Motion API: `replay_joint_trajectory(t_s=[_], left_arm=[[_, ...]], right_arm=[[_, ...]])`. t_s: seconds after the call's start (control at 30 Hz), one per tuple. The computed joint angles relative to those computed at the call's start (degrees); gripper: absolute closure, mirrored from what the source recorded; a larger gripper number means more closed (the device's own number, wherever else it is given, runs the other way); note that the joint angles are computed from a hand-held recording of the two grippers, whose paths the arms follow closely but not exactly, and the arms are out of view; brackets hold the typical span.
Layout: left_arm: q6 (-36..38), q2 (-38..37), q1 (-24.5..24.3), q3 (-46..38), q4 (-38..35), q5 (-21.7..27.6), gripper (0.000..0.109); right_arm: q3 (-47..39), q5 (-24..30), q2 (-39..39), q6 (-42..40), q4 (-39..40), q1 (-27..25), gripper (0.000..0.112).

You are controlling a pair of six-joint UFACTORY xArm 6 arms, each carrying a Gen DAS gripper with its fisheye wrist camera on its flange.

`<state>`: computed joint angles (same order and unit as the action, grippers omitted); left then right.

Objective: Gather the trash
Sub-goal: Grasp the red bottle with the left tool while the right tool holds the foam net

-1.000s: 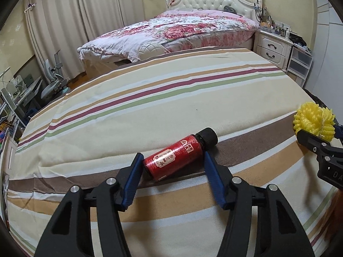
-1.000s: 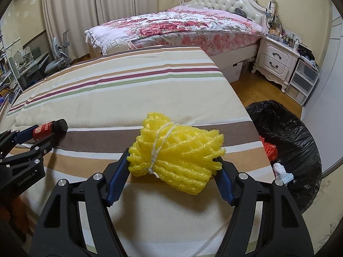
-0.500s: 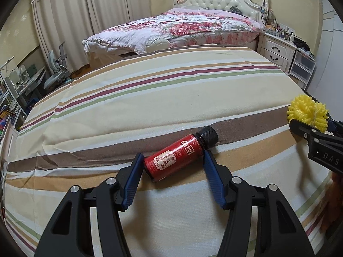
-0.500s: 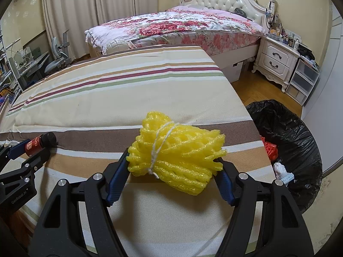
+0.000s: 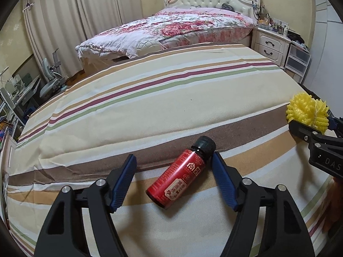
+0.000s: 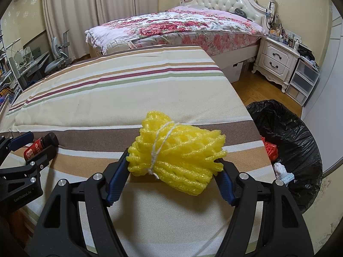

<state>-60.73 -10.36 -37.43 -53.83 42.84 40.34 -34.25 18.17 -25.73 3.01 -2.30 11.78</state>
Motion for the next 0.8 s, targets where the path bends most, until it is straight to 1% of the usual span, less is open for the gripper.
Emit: replay_joint_trajectory(t_s=[0.07, 0.1, 0.13, 0.27, 0.43, 0.47, 0.5, 0.57, 0.6, 0.63, 0.8], left_arm=[[-0.07, -0.07, -0.07, 0.19, 0.28, -0.58, 0.059], [-0.15, -0.15, -0.18, 0.33, 0.47, -0.81, 0.063], [-0.21, -0.16, -0.33, 0.38, 0.67, -0.91, 0.070], [-0.92, -0.14, -0.88, 0.34, 1.70, -0.51, 0.082], [-0.98, -0.24, -0.95, 0.37, 1.54, -0.34, 0.082], [-1.36, -0.39, -1.03, 0.45, 1.46, -0.02, 0.080], [-1.41, -0.63, -0.96, 0.62, 1.04, 0.04, 0.077], [-2.17, -1.44, -0.89, 1.32, 0.99, -0.14, 0.058], [-3.22, -2.05, -1.01, 1.84, 1.52, -0.09, 0.055], [-3.50, -2.51, -1.01, 2.25, 1.50, -0.22, 0.053], [-3.60, -3.60, -0.86, 3.58, 0.73, -0.53, 0.054]], right_arm=[[-0.02, 0.03, 0.01, 0.04, -0.02, 0.02, 0.042], [0.00, 0.00, 0.02, 0.07, -0.07, 0.02, 0.042], [0.00, 0.00, 0.02, 0.07, -0.07, 0.02, 0.042], [0.00, 0.00, 0.02, 0.22, -0.28, 0.01, 0.042], [-0.13, 0.24, 0.06, 0.90, -1.35, -0.05, 0.042], [-0.17, 0.32, 0.03, 1.05, -1.58, -0.05, 0.042], [-0.17, 0.32, 0.03, 1.05, -1.58, -0.05, 0.042], [-0.11, 0.27, 0.00, 1.15, -1.69, -0.07, 0.042], [-0.14, 0.28, 0.02, 1.14, -1.68, -0.04, 0.042], [-0.14, 0.28, 0.02, 1.14, -1.68, -0.04, 0.042], [-0.10, 0.24, -0.01, 1.02, -1.40, 0.00, 0.043]])
